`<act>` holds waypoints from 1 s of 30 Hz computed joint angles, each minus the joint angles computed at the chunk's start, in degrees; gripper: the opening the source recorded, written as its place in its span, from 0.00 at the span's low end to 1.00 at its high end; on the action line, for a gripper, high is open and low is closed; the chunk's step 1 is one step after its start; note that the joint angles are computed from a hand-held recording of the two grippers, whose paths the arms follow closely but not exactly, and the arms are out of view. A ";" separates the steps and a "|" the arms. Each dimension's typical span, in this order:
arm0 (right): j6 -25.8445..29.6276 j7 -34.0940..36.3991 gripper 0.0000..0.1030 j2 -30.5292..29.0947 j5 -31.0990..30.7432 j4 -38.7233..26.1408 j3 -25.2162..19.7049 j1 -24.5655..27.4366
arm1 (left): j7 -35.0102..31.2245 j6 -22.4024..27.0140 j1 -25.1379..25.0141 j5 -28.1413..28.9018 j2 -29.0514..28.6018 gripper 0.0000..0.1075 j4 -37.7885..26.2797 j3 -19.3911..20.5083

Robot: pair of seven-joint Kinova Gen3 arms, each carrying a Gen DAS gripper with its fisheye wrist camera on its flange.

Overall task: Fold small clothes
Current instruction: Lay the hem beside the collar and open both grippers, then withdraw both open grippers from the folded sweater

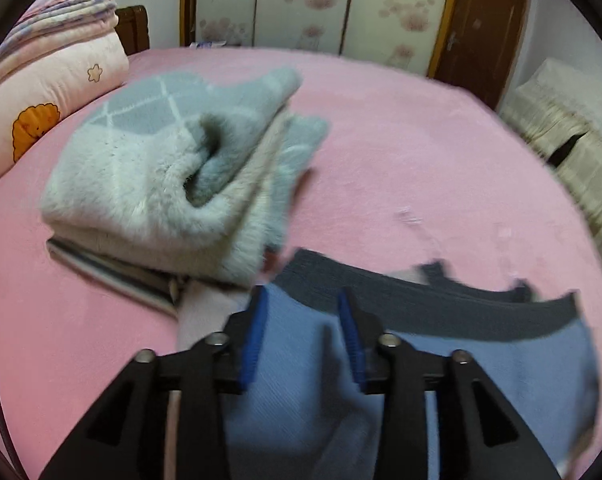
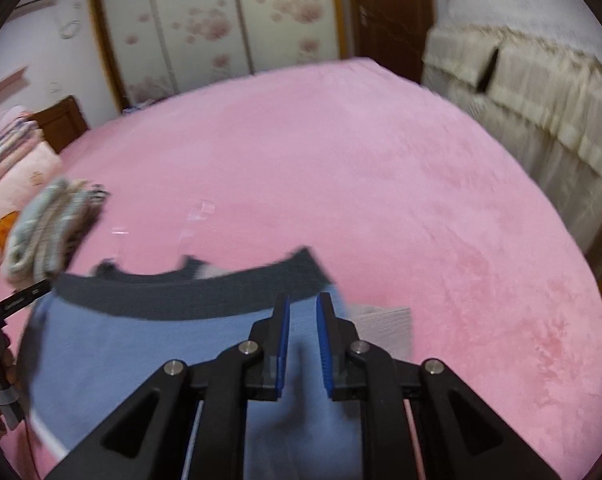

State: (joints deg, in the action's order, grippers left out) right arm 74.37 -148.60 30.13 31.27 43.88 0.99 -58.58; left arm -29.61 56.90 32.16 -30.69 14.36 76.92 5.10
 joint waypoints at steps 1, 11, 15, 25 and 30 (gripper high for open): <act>-0.67 0.03 0.13 -0.12 0.29 -0.26 -1.26 -0.20 | 1.46 -1.62 0.79 0.09 -1.63 0.41 1.82 0.38; -8.34 2.54 0.13 6.66 -6.09 -5.07 -13.39 2.07 | 5.28 -3.41 5.76 1.59 -1.18 0.40 5.74 4.29; -12.07 0.19 0.00 3.34 -10.03 3.68 -5.27 -0.36 | 4.85 -5.68 5.75 -1.25 -3.76 0.31 11.42 3.47; -7.04 -15.92 0.00 -10.02 -3.58 24.24 8.59 -10.16 | 6.76 -10.02 -2.65 -0.41 -12.76 0.31 22.43 5.50; -8.07 -19.57 0.00 -12.00 -1.03 27.83 3.93 -7.81 | 10.21 -9.09 -4.20 -3.57 -14.55 0.31 24.72 8.53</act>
State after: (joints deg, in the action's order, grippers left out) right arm 66.30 -168.17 18.13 30.23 71.71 4.92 -66.39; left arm -19.40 47.81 27.96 -34.26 -0.19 101.64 13.63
